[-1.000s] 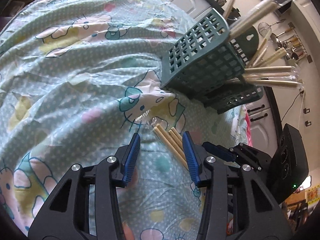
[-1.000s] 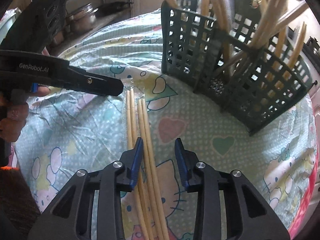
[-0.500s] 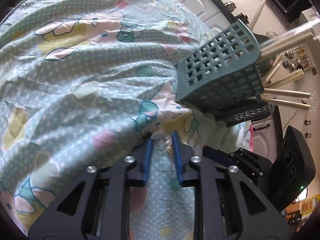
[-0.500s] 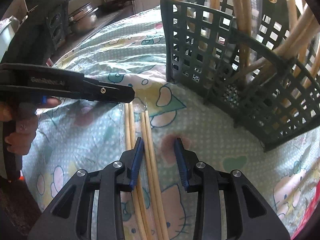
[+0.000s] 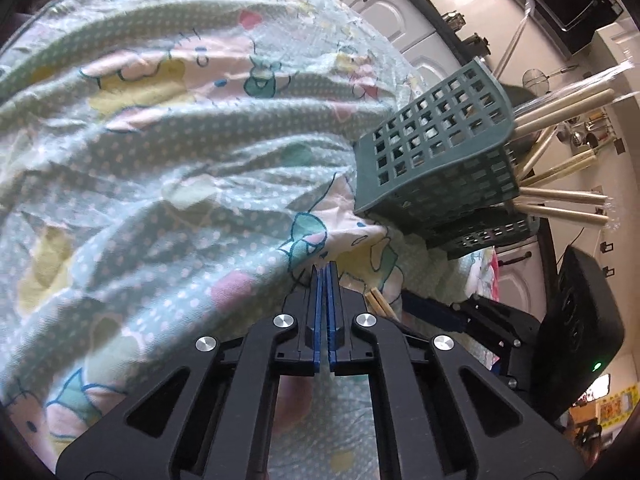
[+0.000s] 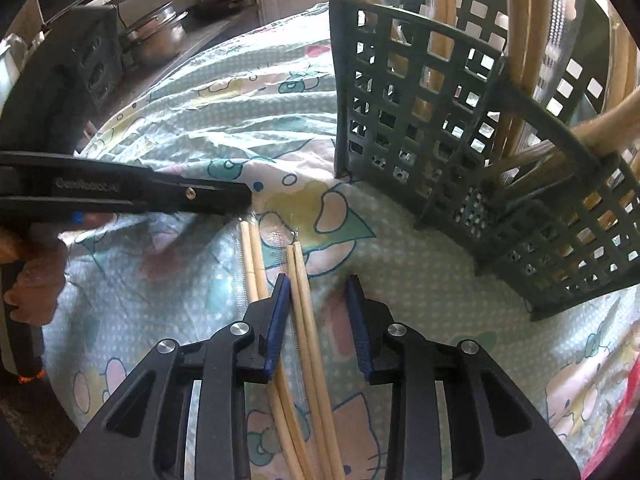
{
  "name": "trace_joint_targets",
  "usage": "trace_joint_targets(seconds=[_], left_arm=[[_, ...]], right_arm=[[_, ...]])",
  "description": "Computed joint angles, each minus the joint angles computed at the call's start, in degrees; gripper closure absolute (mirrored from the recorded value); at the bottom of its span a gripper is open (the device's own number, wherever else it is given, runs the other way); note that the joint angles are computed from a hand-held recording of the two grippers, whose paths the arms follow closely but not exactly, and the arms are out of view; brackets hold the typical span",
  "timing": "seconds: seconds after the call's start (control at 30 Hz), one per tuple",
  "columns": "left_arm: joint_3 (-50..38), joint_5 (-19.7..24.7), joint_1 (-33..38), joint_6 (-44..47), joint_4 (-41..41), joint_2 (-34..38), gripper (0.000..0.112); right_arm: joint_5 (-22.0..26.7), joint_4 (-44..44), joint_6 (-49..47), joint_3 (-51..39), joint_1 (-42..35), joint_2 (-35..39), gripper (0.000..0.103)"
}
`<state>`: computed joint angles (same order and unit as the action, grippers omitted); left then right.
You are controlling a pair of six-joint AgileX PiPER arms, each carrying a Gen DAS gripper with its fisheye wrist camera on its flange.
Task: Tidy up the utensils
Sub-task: 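Close the left gripper on chopsticks while the right gripper closes on chopsticks, then lift chopsticks with the left tool while the right tool carries chopsticks above the caddy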
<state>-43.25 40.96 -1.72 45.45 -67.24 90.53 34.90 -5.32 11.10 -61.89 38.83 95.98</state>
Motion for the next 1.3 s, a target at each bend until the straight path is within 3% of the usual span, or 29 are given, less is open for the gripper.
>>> trace_joint_targets(seconds=[0.17, 0.33, 0.47, 0.73, 1.3], left_arm=[[0.5, 1.0, 2.1, -0.5, 1.6, -3.4, 0.112], [0.5, 2.4, 3.3, -1.1, 2.6, -7.3, 0.112], [-0.1, 3.7, 3.2, -1.9, 3.1, -10.0, 0.112], [-3.0, 4.1, -1.0, -5.3, 3.8, -15.0, 0.112], [-12.6, 3.8, -10.0, -12.5, 8.2, -20.9, 0.112]], right_arm=[[0.9, -2.8, 0.5, 0.9, 1.8, -0.7, 0.078], [0.6, -4.0, 2.8, 2.1, 1.3, -1.6, 0.092], [-0.6, -2.5, 3.3, 4.6, -0.4, -3.9, 0.093], [-4.4, 5.3, -1.2, 13.1, -4.1, -17.2, 0.094], [-1.7, 6.5, -2.0, 16.3, -8.0, -41.6, 0.097]])
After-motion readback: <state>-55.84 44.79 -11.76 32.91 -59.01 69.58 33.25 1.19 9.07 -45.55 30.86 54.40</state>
